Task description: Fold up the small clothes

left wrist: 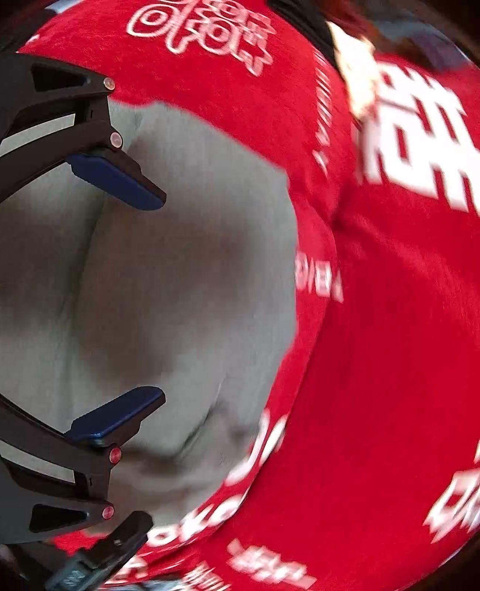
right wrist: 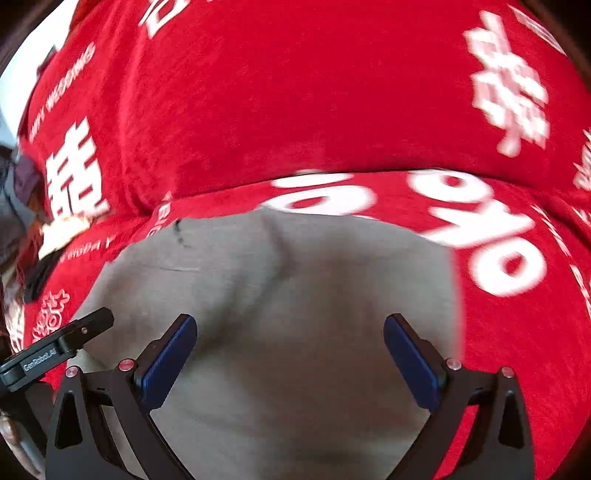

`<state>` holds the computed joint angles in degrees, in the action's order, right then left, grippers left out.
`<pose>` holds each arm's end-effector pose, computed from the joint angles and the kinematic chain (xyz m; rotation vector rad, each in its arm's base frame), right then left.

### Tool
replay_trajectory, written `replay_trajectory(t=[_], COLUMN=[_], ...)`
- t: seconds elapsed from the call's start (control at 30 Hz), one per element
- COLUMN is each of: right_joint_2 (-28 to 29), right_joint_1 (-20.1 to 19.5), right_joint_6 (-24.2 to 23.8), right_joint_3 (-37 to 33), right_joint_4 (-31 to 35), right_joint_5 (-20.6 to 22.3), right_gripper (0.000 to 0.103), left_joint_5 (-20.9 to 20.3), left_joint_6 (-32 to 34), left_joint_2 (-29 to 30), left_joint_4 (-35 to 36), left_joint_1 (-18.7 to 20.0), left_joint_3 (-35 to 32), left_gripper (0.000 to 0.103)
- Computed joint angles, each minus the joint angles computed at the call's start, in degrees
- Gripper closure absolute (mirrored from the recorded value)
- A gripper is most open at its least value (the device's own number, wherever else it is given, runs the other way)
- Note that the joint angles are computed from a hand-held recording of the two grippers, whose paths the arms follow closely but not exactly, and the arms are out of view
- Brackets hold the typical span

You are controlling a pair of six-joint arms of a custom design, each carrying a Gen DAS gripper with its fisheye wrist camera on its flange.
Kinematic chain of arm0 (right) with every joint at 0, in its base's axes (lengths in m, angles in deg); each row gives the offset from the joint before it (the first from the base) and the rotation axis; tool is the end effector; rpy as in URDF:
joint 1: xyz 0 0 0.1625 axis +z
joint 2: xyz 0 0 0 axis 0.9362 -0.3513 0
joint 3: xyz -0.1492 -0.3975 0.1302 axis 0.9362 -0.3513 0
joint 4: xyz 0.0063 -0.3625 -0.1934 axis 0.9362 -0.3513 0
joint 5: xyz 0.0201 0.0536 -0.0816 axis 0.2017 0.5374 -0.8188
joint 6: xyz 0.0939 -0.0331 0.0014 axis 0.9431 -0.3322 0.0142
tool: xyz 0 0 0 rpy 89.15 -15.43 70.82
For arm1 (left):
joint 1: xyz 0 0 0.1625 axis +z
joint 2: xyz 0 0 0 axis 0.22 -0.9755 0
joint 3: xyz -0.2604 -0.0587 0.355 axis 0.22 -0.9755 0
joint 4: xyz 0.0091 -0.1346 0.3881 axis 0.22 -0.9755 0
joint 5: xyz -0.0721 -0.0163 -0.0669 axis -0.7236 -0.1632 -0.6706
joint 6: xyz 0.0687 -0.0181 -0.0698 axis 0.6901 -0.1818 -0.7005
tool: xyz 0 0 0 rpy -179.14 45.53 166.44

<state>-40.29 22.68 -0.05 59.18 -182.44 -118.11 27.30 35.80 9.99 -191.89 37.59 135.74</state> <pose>0.1072 -0.6245 0.2385 0.2398 -2.4383 0.7445 -0.2444 -0.6162 0.0720 0.0626 2.4440 -0.7065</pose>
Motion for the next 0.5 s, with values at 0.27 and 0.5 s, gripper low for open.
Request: replay_trajectory(t=[0.27,0.5], right_joint_2=[8.4,-6.1], right_joint_1=[2.1,-4.4], right_joint_6=[-0.2,8.1], right_joint_3=[-5.2,6.6], right_joint_4=[-3.9,-6.3], right_joint_5=[-18.0,-8.6], right_gripper=[0.003,0.003], left_joint_5=[2.3,1.0], left_joint_6=[2.1,4.8], left_joint_2=[1.2,1.2], left_joint_4=[2.4,0.3], left_joint_1=[1.1,-0.1], left_joint_3=[0.2,0.7], left_gripper=[0.006,0.006])
